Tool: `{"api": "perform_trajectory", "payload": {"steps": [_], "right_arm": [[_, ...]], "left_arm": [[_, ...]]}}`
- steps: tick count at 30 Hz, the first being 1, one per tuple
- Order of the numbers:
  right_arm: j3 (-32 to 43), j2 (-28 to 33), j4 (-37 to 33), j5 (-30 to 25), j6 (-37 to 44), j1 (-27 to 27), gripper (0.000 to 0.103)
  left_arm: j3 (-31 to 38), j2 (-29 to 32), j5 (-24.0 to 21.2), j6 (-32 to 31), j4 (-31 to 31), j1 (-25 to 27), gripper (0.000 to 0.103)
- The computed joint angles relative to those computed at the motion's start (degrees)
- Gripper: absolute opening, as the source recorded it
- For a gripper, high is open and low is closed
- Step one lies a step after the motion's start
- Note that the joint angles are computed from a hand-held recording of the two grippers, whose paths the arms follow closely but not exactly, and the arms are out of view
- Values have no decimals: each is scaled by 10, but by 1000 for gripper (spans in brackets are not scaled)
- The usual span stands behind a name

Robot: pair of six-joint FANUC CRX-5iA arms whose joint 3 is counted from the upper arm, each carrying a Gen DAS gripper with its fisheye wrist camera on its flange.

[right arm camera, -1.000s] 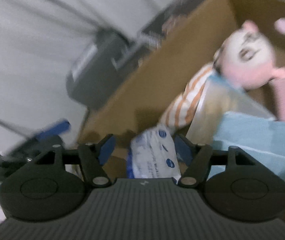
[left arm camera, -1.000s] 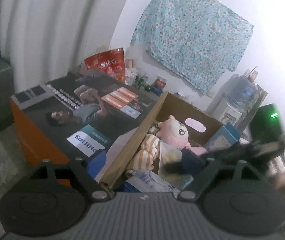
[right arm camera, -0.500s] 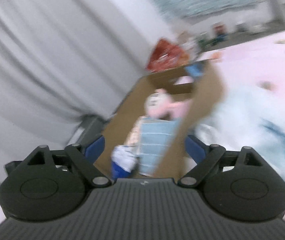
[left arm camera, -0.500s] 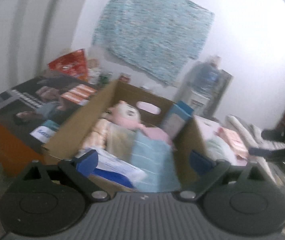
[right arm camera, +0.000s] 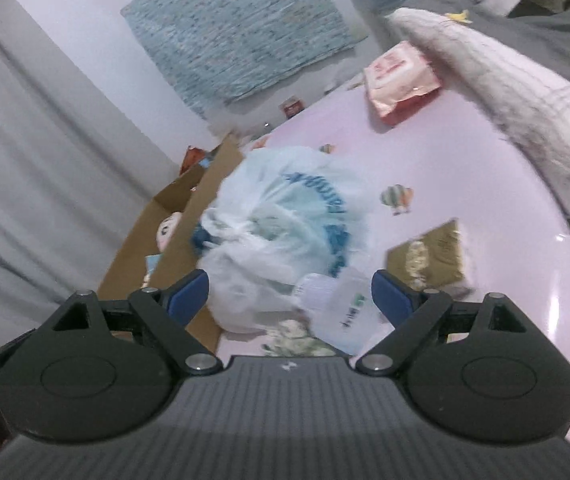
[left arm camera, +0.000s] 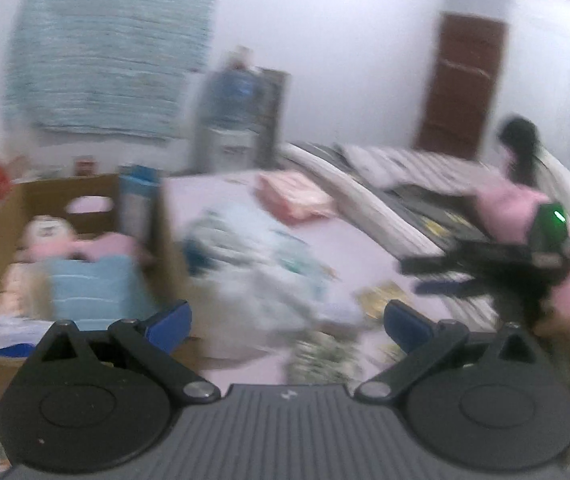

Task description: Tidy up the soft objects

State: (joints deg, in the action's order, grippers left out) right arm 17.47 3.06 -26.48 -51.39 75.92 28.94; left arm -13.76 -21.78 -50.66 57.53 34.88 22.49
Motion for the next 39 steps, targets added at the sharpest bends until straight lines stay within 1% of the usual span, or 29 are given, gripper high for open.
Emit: {"api": "perform_trajectory", "payload": {"steps": [3, 5, 6, 8, 9, 11, 13, 14, 16, 17, 20, 22, 23, 24, 26, 27, 28, 29, 31, 32, 35, 39], "right_arm": [[-26, -9, 40, 26, -17, 11, 89], [-40, -17, 60, 38, -32, 13, 89], [-42, -18, 55, 39, -33, 10, 89], [-45, -20, 13, 39, -17, -6, 89], [-46, -20, -5, 37, -11, -13, 88], [-52, -22, -15, 40, -12, -19, 87], [-56, -21, -25, 44, -13, -26, 87], [-57, -20, -34, 44, -14, -32, 87], [-56, -17, -55, 41, -8, -43, 87], [-55, -14, -64, 40, -6, -48, 87], [-53, -8, -80, 36, 1, -57, 87], [-51, -4, -94, 33, 6, -64, 87], [-50, -2, -101, 32, 9, -67, 87], [-49, 0, -107, 32, 11, -70, 87], [-49, 2, -115, 31, 14, -74, 87], [-49, 3, -119, 31, 14, -76, 87], [-49, 4, -124, 30, 16, -78, 87], [-50, 4, -128, 32, 20, -80, 87], [-51, 4, -132, 34, 23, -81, 87], [-52, 4, -134, 35, 23, -82, 87], [-58, -1, -137, 41, 20, -85, 87], [-65, -7, -145, 43, 17, -91, 87]], "left_arm": [[22, 36, -21, 6, -21, -47, 103], [36, 57, -25, 23, -55, -77, 103], [47, 69, -25, 38, -80, -94, 103], [62, 93, -17, 58, -114, -118, 102], [69, 105, -11, 69, -129, -127, 100], [84, 126, 1, 83, -152, -142, 96], [110, 153, 5, 98, -178, -158, 89], [120, 165, 9, 98, -185, -163, 87], [146, 190, 11, 104, -207, -177, 77], [156, 200, 15, 105, -217, -183, 74], [197, 237, 7, 118, -254, -200, 61], [225, 261, -6, 126, -277, -208, 50], [234, 269, -13, 125, -282, -210, 47], [246, 278, -22, 129, -290, -213, 39], [252, 281, -12, 137, -322, -222, 30], [253, 282, -10, 131, -327, -224, 22], [250, 282, -6, 119, -316, -221, 17], [248, 282, -4, 109, -306, -219, 15], [245, 280, 2, 92, -300, -219, 6], [244, 279, 5, 85, -296, -218, 4], [253, 285, -7, 88, -283, -214, 3], [252, 289, -19, 95, -229, -191, 3]]}}
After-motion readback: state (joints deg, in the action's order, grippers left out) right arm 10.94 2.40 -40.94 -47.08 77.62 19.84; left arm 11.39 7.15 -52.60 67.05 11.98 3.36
